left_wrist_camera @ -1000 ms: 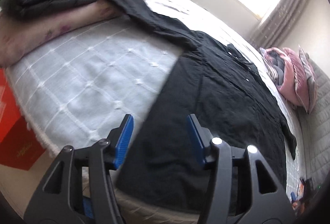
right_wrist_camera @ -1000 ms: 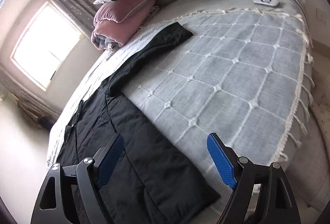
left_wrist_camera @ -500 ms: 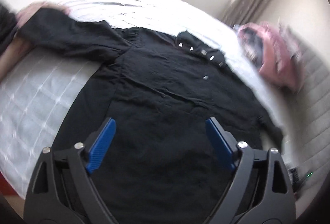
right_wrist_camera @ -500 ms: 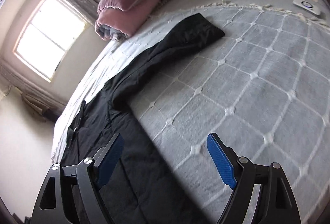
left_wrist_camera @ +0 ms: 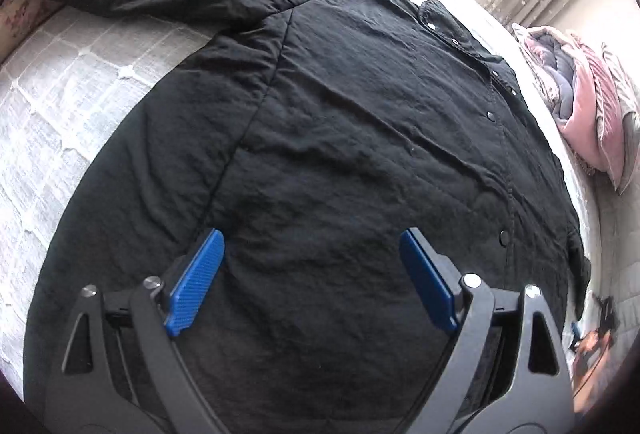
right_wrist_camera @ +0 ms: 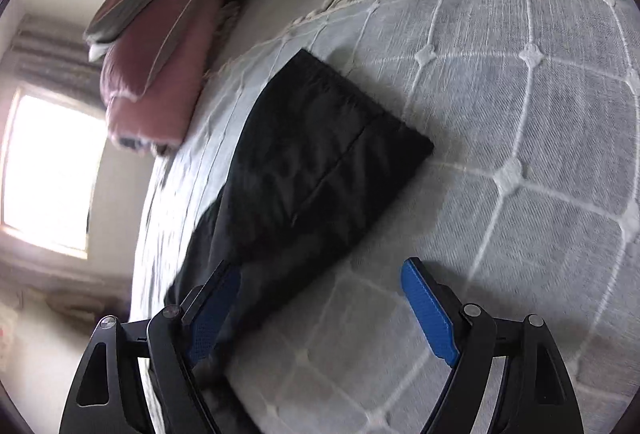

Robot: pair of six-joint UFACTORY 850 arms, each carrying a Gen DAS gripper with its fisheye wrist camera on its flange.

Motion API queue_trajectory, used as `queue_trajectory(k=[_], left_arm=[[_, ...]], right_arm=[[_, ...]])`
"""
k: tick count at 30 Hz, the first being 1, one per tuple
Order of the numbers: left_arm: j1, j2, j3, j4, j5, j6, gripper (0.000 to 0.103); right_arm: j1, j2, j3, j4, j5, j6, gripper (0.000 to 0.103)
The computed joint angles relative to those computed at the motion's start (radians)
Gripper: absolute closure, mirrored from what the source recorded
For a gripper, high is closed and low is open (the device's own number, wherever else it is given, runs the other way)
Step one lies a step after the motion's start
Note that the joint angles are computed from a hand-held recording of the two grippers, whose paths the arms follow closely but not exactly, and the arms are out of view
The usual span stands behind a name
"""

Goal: Fold large clothes

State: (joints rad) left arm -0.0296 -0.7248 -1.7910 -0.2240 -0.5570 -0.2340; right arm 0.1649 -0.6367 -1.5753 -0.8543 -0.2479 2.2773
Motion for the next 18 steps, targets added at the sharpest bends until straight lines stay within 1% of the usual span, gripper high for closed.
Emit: queue_trajectory(k=[1,3,4,5,6,7,8,9,10,11,13,15,16,18], left_arm=[[-0.002,0.0,0.001,0.016,0.004,-0.003,0.013],[-0.01,-0.002,0.003,0.047,0.012,-0.015,0.013],[-0.012,-0.001,0.004,0.051,0.015,-0.014,0.013],[-0.012,-0.001,0.006,0.049,0.018,-0.006,0.013],[-0.011,-0.008,-0.007,0.047,0.011,-0.001,0.013],[-0.01,-0.01,-0.011,0.044,0.008,0.004,0.013],[-0.008,-0.01,-0.012,0.039,0.007,0.011,0.013],[-0.007,-0.015,-0.019,0.034,0.004,0.017,0.013],[-0.005,-0.014,-0.019,0.028,0.003,0.023,0.013],[-0.004,-0.013,-0.017,0.025,0.004,0.025,0.013],[-0.003,-0.012,-0.017,0.026,0.006,0.021,0.013],[-0.002,-0.009,-0.013,0.035,0.011,0.01,0.013],[-0.002,-0.009,-0.013,0.036,0.011,0.008,0.013],[-0.003,-0.013,-0.018,0.04,0.006,0.008,0.013]], right_arm=[[-0.003,-0.018,-0.027,0.01,-0.028,-0.006,0.019],[-0.004,-0.067,-0.108,0.1,-0.119,-0.126,0.023],[-0.001,-0.099,-0.167,0.157,-0.198,-0.216,0.037],[0.002,-0.129,-0.219,0.201,-0.268,-0.288,0.058],[0.001,-0.156,-0.267,0.232,-0.328,-0.346,0.067],[0.0,-0.173,-0.297,0.239,-0.364,-0.374,0.087],[-0.005,-0.183,-0.317,0.254,-0.378,-0.409,0.093],[-0.008,-0.192,-0.338,0.266,-0.406,-0.447,0.095],[-0.005,-0.202,-0.371,0.248,-0.458,-0.486,0.097],[0.0,-0.2,-0.385,0.211,-0.489,-0.489,0.098],[0.016,-0.18,-0.39,0.068,-0.527,-0.438,0.098],[0.039,-0.175,-0.413,-0.033,-0.573,-0.408,0.099],[0.049,-0.199,-0.464,-0.045,-0.621,-0.44,0.099],[0.057,-0.276,-0.604,0.002,-0.724,-0.56,0.099]])
